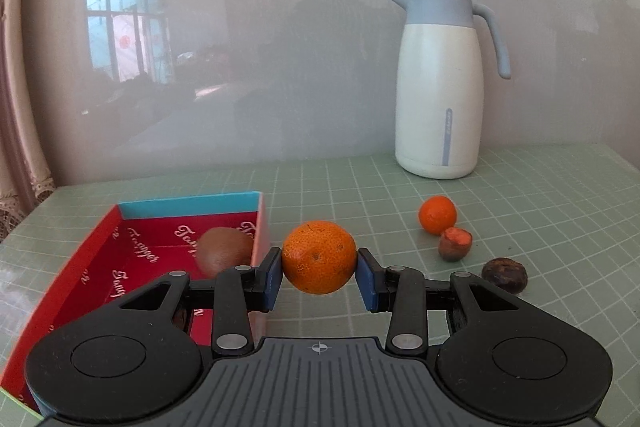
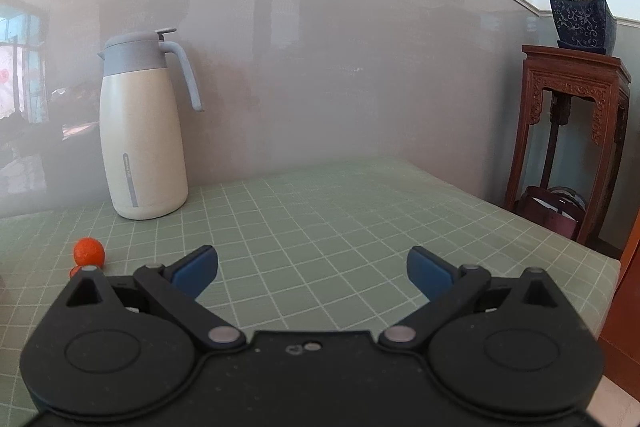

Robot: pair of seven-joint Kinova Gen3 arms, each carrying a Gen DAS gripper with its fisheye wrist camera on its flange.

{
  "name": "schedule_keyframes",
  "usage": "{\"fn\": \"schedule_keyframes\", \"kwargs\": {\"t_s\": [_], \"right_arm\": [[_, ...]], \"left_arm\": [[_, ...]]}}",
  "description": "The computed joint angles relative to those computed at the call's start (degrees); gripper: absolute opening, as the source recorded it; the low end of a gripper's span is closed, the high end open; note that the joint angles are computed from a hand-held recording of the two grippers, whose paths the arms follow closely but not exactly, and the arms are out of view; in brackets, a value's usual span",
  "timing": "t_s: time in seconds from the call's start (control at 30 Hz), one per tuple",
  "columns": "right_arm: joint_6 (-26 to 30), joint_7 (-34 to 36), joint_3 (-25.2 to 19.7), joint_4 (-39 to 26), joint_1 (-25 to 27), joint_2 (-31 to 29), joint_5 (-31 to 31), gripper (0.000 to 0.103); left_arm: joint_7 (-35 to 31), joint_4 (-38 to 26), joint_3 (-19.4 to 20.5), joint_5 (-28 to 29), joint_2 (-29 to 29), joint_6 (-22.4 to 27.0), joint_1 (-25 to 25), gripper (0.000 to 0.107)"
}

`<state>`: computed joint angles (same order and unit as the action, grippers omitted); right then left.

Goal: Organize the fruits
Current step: 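Close the left gripper around the mandarin and lift it, then carry the mandarin into the box and open the left gripper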

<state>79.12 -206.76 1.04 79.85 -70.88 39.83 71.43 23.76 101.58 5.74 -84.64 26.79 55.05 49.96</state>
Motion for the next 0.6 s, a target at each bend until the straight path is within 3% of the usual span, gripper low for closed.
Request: {"fn": "schedule_keyframes", "kwargs": {"t_s": [0.6], "right_arm": [[-3.30, 7.30, 1.66, -6.48, -1.66, 3.33, -0.01, 0.102]], "left_arm": [[4.99, 8.21, 1.90, 4.11, -5.02, 5.19, -4.47, 0.040]]}}
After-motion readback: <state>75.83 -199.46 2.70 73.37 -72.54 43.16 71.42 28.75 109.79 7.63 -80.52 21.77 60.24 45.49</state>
